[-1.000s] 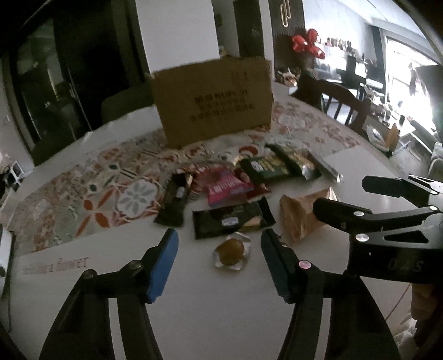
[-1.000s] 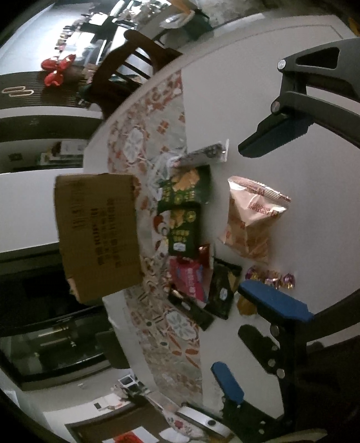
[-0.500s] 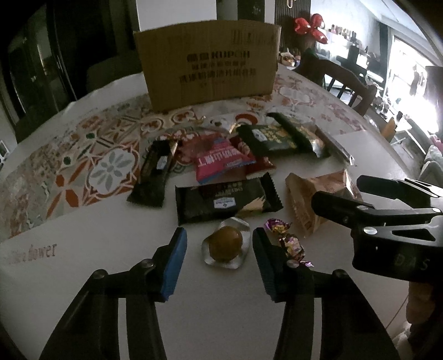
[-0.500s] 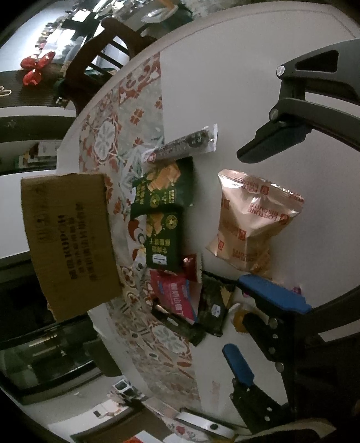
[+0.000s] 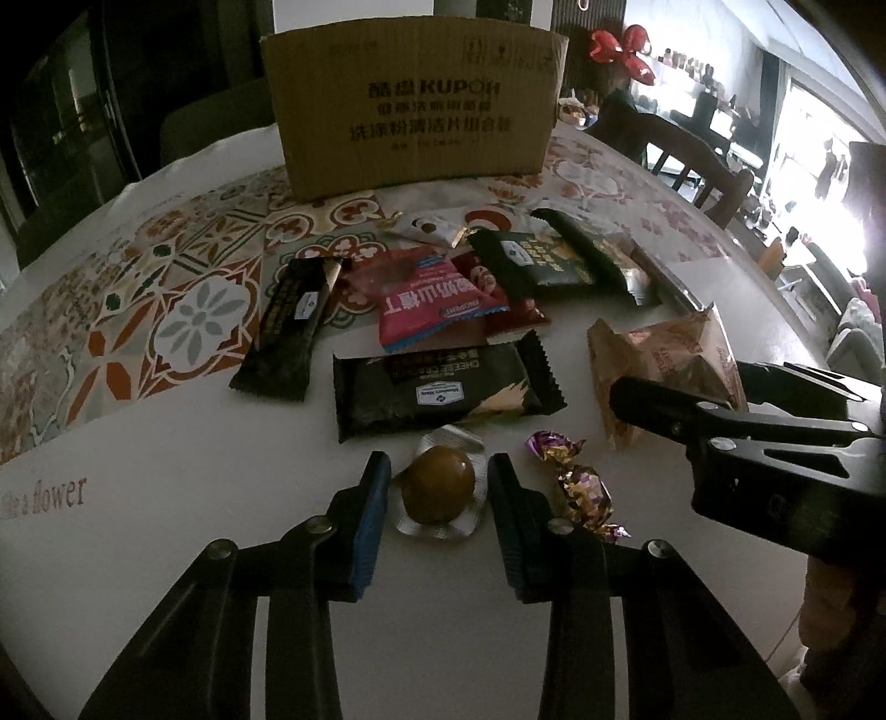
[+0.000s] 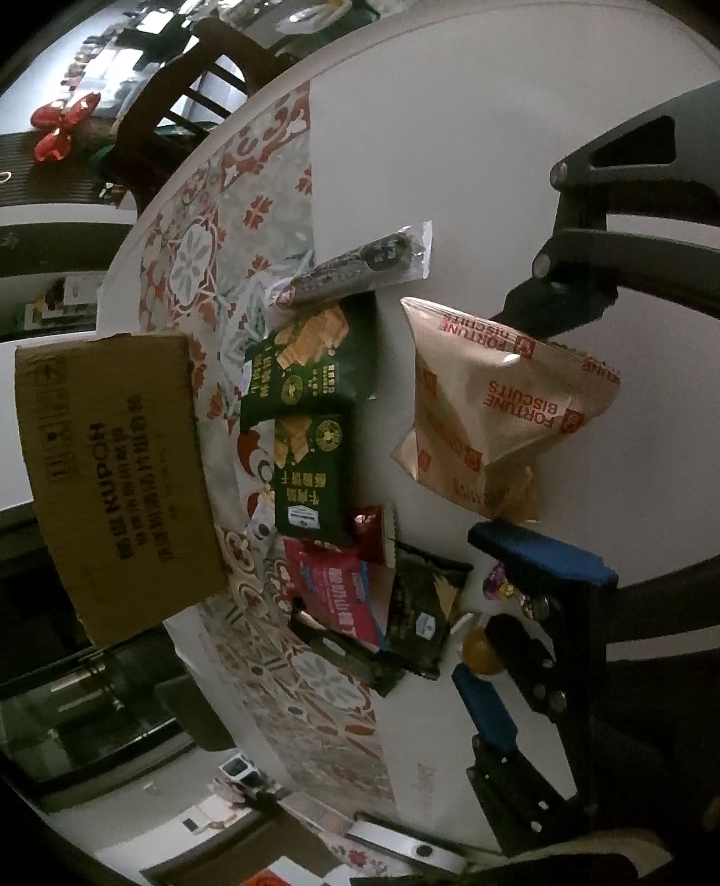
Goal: Organize snacks
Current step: 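Move left tool to the foil-wrapped chocolate ball while right tool approaches the Fortune Biscuits bag, then close left tool on the chocolate ball while right tool grasps the biscuit bag, then carry the chocolate ball and biscuit bag over the cardboard box with both tools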
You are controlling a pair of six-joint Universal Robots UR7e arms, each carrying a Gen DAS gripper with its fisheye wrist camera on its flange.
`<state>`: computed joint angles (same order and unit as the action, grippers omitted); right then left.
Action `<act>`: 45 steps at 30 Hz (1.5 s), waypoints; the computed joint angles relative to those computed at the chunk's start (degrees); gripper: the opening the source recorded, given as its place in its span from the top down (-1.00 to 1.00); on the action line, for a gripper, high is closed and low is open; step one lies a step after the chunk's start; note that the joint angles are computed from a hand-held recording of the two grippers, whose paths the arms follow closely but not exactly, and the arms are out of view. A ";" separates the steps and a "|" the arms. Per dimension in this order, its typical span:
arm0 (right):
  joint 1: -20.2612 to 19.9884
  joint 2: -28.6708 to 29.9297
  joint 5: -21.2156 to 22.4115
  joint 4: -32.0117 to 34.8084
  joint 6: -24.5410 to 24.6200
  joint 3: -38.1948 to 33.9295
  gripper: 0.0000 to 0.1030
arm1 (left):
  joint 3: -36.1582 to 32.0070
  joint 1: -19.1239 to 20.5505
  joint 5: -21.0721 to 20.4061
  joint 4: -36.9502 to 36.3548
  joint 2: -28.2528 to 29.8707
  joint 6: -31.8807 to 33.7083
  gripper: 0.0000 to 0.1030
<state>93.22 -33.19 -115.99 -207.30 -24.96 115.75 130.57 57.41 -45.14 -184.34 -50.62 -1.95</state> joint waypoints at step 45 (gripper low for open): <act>4.76 -6.37 11.20 -13.84 -8.17 0.10 -0.14 | -5.63 -8.10 3.02 -23.56 -1.65 16.27 0.33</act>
<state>97.98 -39.56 -104.79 -221.14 -33.13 115.85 124.94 49.30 -42.12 -207.90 -52.27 14.31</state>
